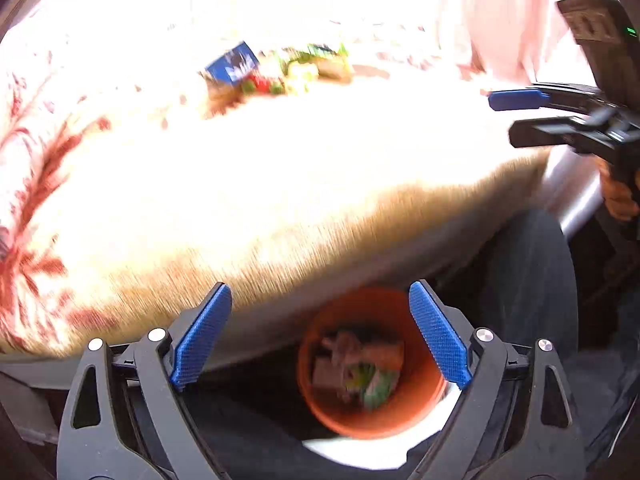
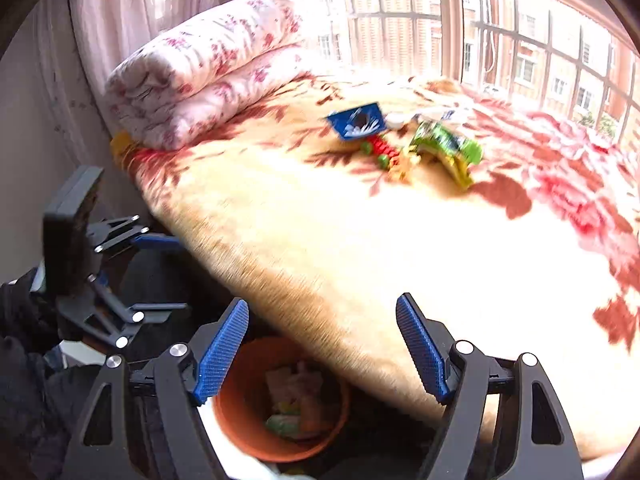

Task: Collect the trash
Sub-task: 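Open both grippers over the orange bucket to drop the pouch and box, then grasp the green snack bag with the right gripper, then grasp the blue milk box with the left gripper while the right holds the snack bag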

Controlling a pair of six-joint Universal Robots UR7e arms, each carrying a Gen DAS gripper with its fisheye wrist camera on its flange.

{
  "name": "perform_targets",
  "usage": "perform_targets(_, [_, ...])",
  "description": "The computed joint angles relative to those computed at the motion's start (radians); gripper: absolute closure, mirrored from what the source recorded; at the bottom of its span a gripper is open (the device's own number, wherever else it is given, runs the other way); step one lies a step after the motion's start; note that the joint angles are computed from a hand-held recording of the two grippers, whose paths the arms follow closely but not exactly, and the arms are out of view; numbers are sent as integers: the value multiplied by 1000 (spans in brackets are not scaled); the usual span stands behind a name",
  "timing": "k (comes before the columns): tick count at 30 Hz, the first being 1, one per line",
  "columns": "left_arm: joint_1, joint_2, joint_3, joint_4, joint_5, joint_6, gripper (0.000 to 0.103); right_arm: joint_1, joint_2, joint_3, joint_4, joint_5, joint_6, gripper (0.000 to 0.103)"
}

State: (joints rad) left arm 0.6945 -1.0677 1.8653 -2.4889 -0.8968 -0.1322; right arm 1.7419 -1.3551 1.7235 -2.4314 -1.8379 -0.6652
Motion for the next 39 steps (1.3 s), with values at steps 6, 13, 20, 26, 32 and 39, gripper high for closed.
perform_targets(6, [25,66,-95,-73,49,-33,15,19,229,-291,-63,-78,-35,28])
perform_targets(13, [51,87,-155,-47,59,-66,15,21,471,-613,25,-174,-138,28])
perform_targets(20, [77,126,-208,-46,63,-39,15,10,693,-936,188,-271,-199,36])
perform_targets(26, [94,138,-238,-25,63,-47,15,-1,829,-1152,356,-351,-213,43])
perform_targets(32, [102,146,-255,-19,73,-49,15,-18,868,-1209,395,-371,-177,72])
perform_targets(39, [105,160,-275,-42,106,-47,15,-29,781,-1056,269,-321,-111,80])
